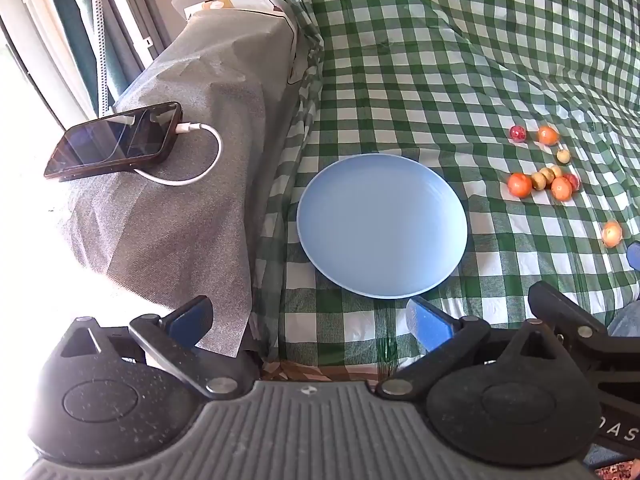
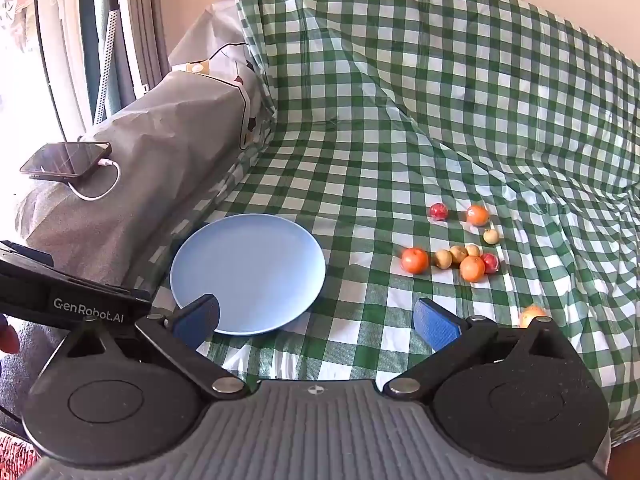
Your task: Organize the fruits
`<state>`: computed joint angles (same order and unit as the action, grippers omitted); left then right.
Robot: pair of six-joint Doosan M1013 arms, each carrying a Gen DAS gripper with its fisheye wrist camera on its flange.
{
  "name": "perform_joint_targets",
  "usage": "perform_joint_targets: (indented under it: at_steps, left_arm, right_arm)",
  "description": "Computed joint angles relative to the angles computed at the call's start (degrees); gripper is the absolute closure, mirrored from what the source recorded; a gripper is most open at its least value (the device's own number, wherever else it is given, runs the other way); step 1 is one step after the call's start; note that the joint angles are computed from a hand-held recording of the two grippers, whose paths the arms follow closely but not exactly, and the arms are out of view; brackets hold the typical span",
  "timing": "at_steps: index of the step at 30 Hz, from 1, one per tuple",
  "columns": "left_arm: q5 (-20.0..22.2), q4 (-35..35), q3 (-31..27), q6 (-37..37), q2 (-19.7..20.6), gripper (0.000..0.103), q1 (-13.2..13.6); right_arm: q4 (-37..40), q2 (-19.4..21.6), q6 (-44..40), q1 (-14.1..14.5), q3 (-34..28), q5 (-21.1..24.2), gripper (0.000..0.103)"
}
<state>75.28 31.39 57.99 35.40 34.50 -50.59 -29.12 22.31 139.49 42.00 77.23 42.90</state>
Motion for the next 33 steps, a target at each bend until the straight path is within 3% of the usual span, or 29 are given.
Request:
perform_joint_targets:
  at_steps: [33]
  left_arm:
    - [0.34, 0.03, 0.32, 0.01, -0.21, 0.0, -0.04]
  right_arm:
    - [1.41, 0.23, -0.89, 0.05, -1.15, 0.92, 0.001]
